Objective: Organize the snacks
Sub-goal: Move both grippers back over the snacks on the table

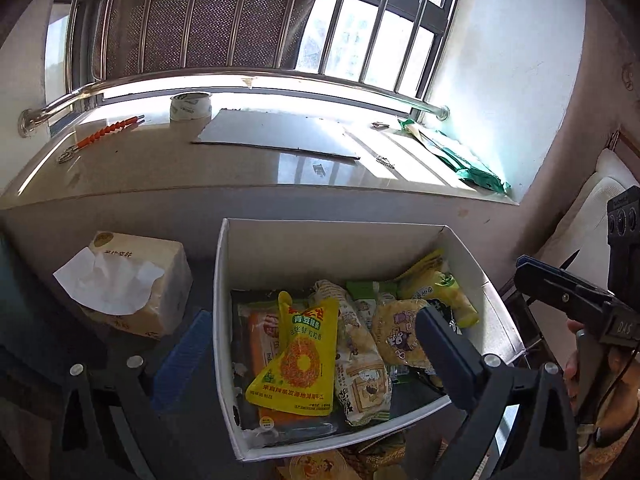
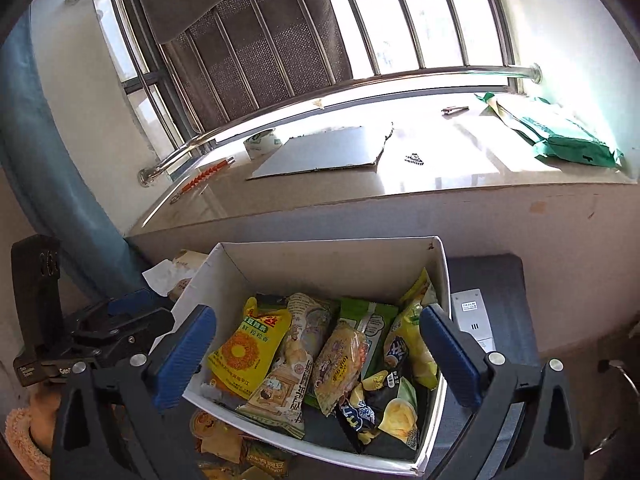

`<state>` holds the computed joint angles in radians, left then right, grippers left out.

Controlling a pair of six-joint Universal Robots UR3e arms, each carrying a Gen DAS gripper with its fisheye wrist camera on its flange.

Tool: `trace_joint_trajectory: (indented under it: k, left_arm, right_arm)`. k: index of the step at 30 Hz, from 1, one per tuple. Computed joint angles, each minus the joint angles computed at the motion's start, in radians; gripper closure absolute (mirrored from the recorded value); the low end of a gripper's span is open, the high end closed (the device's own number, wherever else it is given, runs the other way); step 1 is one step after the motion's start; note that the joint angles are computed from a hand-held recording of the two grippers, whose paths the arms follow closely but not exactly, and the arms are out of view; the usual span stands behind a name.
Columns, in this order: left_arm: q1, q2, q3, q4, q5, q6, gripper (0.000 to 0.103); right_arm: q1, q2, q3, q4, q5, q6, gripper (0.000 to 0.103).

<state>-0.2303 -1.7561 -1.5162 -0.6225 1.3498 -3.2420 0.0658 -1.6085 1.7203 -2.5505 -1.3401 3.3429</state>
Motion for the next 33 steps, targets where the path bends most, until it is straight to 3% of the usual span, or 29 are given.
trace_joint_trajectory:
  k: [12,18,21,26,31,33]
  left_arm:
    - [-0.067,0.498,-0.485,0.129,0.089,0.047,0.000]
    - [-0.160,0.766,-0.745,0.171,0.133,-0.025,0.000]
    - [-0.283,0.816,-0.838,0.216,0.249,-0.115,0.000]
    - [-0.407,0.869,-0.976,0.280,0.303,-0.254,0.000]
    - [-0.462,0.846,-1.024,0.327,0.332,-0.280,0.000]
    - [-0.458,0.848,-1.026,0.327,0.331,-0.278,0.000]
  right_arm:
    - [0.096,-0.428,0.394,0.002,0.040,0.002,0.000]
    - [0.266,-0.642,0.619,0.025,-0.109,0.128,0.000]
    - [0.366,-0.726,0.720,0.032,-0.183,0.244,0.000]
    - [0.509,-0.766,0.848,-0.004,-0.249,0.427,0.000]
    - [0.446,-0.796,0.926,-0.023,-0.110,0.434,0.000]
    - [0.463,-0.694,0.905,-0.084,-0.136,0.449,0.000]
